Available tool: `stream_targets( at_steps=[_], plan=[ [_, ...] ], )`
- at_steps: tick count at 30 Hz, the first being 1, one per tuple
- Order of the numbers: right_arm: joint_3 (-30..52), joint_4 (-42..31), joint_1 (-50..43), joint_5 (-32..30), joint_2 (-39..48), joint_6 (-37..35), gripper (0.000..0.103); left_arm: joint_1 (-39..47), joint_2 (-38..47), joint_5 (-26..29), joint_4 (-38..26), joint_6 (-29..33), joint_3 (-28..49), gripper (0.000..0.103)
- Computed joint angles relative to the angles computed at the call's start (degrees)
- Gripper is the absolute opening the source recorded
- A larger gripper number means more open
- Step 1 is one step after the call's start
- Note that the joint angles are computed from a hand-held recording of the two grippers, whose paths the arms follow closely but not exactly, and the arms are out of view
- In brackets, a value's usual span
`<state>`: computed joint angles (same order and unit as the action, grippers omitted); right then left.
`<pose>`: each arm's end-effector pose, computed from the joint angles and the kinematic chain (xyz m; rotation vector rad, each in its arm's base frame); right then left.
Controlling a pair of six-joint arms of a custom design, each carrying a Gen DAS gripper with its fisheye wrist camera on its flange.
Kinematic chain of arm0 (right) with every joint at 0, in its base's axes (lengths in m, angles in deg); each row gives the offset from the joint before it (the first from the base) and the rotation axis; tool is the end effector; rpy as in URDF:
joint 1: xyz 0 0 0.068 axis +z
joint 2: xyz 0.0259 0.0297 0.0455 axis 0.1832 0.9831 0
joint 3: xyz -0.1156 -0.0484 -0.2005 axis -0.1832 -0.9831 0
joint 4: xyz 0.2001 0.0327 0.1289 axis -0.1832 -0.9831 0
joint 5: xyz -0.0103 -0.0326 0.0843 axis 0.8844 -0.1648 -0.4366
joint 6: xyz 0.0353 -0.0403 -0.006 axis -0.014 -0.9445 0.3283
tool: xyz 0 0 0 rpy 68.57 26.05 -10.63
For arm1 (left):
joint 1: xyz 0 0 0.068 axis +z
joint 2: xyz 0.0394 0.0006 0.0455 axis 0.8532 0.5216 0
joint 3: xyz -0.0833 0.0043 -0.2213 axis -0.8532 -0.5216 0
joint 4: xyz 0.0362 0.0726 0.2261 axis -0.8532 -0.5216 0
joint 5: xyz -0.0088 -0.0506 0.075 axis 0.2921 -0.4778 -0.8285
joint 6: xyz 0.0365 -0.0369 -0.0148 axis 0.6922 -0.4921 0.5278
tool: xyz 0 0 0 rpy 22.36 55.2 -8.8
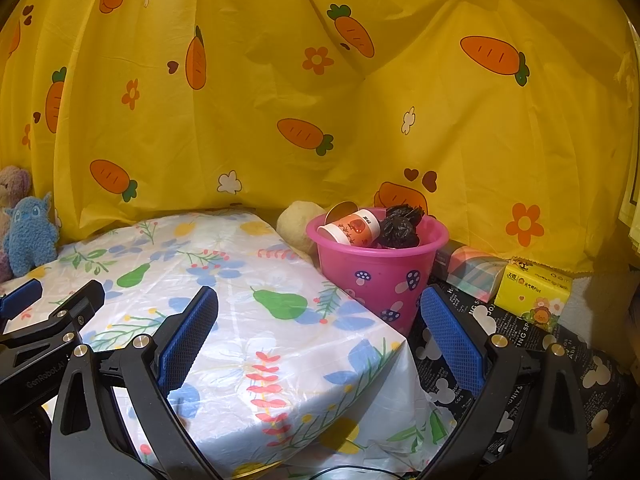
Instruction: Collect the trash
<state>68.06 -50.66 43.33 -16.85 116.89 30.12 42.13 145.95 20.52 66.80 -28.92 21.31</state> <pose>0.1745 0.0791 0.1834 0.4263 1.9000 -0.2748 0.2357 -0.0702 0.1859 0.2721 1.9738 -0.2186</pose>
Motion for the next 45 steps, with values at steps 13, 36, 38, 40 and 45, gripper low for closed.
stream_targets(
  at_steps=[13,36,38,40,45],
  plan=[
    [0.1,0.1,0.2,0.2,0.4,0.3,0.097,-0.1,0.1,-0.2,0.5,0.1,-0.3,0.097],
    [0.2,0.7,0.1,0.0,0.7,0.2,0.097,-1.8,0.6,-3.3,1.8,0.7,-0.5,0.084],
    [0.0,1.1,0.2,0.1,0.8,0.1,0.097,-1.9,0.5,-3.9,2.2,0.8,-0.6,0.088],
    [0.5,1.8,0.4,0.1,1.7,0.1,0.097,-1.7,0.6,-4.1,2.2,0.5,-0.5,0.089],
    [0.2,2.5,0.4,0.1,1.9,0.2,0.097,-1.2,0.9,-4.2,1.6,-0.4,-0.1,0.089]
  ],
)
